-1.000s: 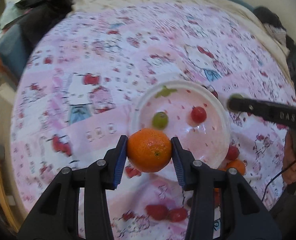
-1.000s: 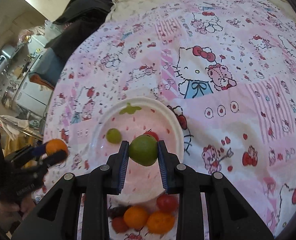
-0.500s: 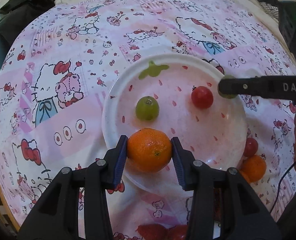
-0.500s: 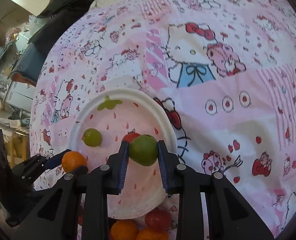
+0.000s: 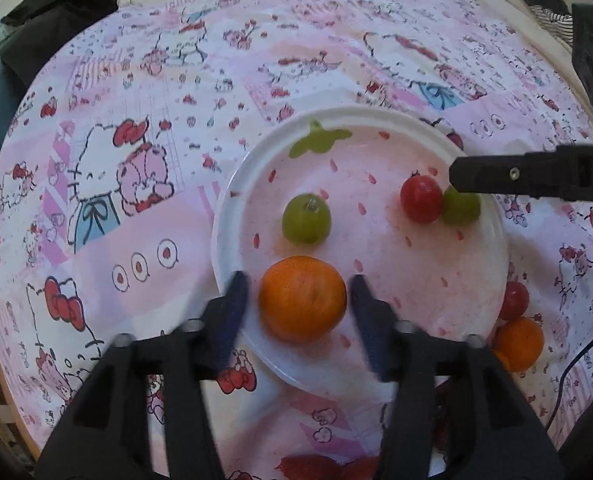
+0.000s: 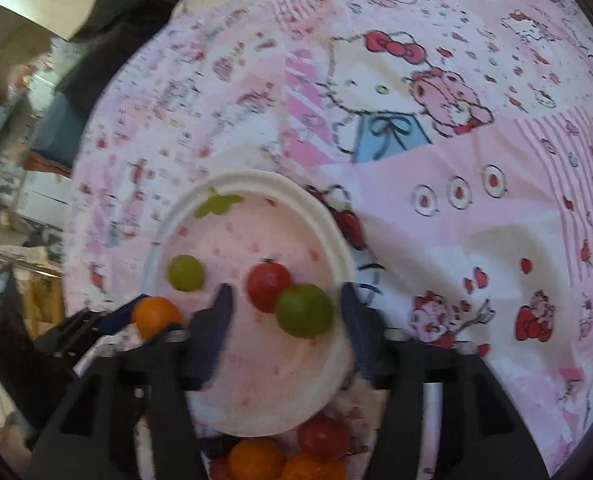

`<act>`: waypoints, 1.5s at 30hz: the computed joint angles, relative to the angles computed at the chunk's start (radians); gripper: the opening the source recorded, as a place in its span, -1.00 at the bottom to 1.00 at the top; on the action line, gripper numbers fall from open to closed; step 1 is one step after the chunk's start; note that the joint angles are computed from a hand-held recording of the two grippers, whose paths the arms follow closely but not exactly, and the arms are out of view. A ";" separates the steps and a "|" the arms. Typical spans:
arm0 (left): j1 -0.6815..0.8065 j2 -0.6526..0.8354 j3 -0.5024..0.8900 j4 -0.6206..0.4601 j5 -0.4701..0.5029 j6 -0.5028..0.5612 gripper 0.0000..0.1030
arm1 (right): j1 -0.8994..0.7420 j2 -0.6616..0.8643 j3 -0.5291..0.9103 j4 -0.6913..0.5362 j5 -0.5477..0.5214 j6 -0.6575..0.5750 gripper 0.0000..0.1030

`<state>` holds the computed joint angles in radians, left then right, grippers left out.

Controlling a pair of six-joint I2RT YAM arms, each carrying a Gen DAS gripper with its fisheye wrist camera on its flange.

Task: Organize fruits
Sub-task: 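Lower the orange and lime onto the white plate and open both tools, then grasp a red strawberry from the cluster with the left tool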

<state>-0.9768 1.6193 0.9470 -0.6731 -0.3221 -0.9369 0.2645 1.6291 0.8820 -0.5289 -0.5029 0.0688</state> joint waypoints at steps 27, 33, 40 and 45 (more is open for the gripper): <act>-0.144 -0.322 -0.001 -0.319 -0.244 -0.347 0.39 | -0.006 -0.418 -0.107 -0.151 0.053 -0.006 0.41; -0.227 -0.397 0.004 -0.449 -0.291 -0.522 0.39 | -0.027 -0.545 -0.155 -0.221 0.035 0.003 0.41; -0.345 -0.434 0.008 -0.584 -0.280 -0.735 0.39 | -0.062 -0.681 -0.198 -0.322 0.021 -0.002 0.41; -0.419 -0.428 -0.008 -0.620 -0.240 -0.833 0.39 | -0.105 -0.771 -0.226 -0.404 0.000 -0.012 0.41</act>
<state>-1.3959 1.1918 0.9391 -1.2936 -0.5622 -1.7701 0.1593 0.8578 0.6555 -0.9328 -0.5030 0.0567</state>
